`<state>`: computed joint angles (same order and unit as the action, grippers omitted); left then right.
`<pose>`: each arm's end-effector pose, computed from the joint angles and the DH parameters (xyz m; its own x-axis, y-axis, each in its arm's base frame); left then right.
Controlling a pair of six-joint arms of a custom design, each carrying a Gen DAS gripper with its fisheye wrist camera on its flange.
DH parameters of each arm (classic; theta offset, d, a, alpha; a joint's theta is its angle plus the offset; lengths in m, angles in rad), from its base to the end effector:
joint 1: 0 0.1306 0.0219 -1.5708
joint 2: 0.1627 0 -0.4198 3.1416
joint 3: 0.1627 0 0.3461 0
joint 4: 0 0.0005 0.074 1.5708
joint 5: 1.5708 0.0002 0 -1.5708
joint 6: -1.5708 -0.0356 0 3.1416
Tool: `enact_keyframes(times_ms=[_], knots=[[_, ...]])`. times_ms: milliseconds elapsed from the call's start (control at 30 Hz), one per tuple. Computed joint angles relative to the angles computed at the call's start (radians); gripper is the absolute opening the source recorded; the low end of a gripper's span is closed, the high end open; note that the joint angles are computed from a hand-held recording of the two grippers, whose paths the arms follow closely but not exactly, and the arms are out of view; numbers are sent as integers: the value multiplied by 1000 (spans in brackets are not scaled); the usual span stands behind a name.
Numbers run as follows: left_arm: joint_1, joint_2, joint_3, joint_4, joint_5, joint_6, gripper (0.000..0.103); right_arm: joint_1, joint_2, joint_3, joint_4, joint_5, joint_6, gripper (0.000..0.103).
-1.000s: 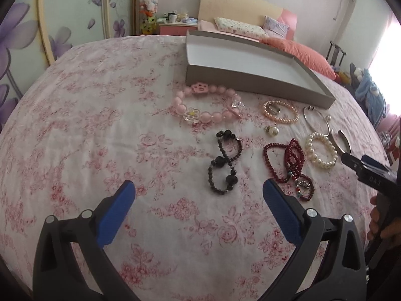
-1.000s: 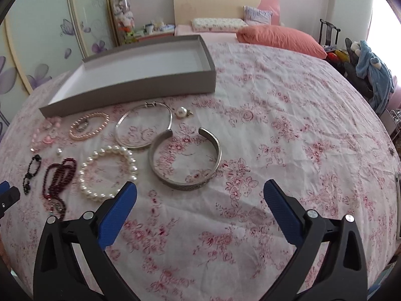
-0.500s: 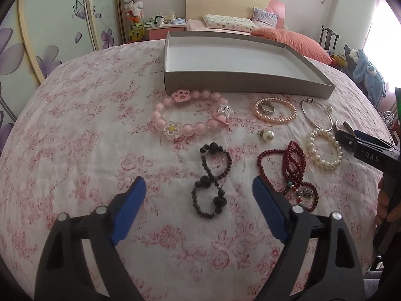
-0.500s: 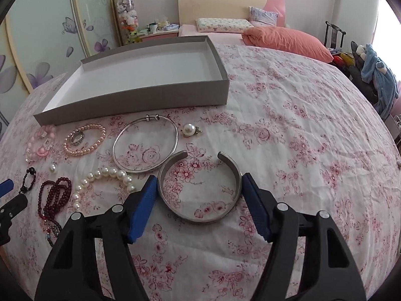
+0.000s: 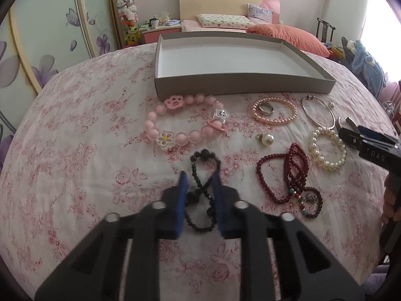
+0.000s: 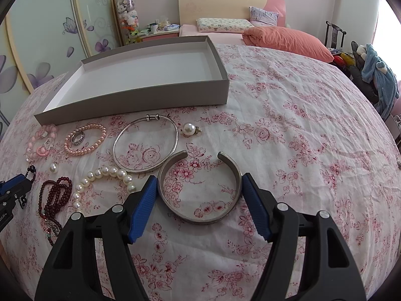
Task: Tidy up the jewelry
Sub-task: 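Grasp the black beaded bracelet with the left tool while the right tool grasps the silver cuff bangle, then carry both pieces into the white tray and open both tools to release them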
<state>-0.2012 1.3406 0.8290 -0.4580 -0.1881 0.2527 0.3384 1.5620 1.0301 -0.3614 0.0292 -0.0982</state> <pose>0.3509 -0.0653 0.2900 -0.8055 -0.0864 -0.5862 -0.1123 0.9936 0.0079 0.4279 0.1490 0.2844 -0.7623 -0.1644 -0.6261 -0.2410 0.9698 0.0388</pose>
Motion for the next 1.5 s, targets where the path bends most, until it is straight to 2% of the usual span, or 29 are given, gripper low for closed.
enact_keyframes(times_ms=[167, 233, 767, 1033, 1300, 1500], knots=[[4, -11, -9, 9, 25, 6, 12, -8, 3, 4, 4, -18, 6, 68], [4, -17, -12, 15, 27, 6, 5, -12, 3, 4, 6, -28, 6, 68], [0, -68, -19, 36, 24, -2, 5, -8, -56, -35, 68, -45, 35, 68], [-5, -110, -6, 73, 23, -8, 5, 6, -83, -31, 117, -77, 48, 68], [5, -126, 68, 108, 27, -19, 5, 19, -94, 3, 181, -76, 54, 68], [11, -82, 143, 156, 2, -37, 5, 25, -74, 47, 269, -58, 59, 68]])
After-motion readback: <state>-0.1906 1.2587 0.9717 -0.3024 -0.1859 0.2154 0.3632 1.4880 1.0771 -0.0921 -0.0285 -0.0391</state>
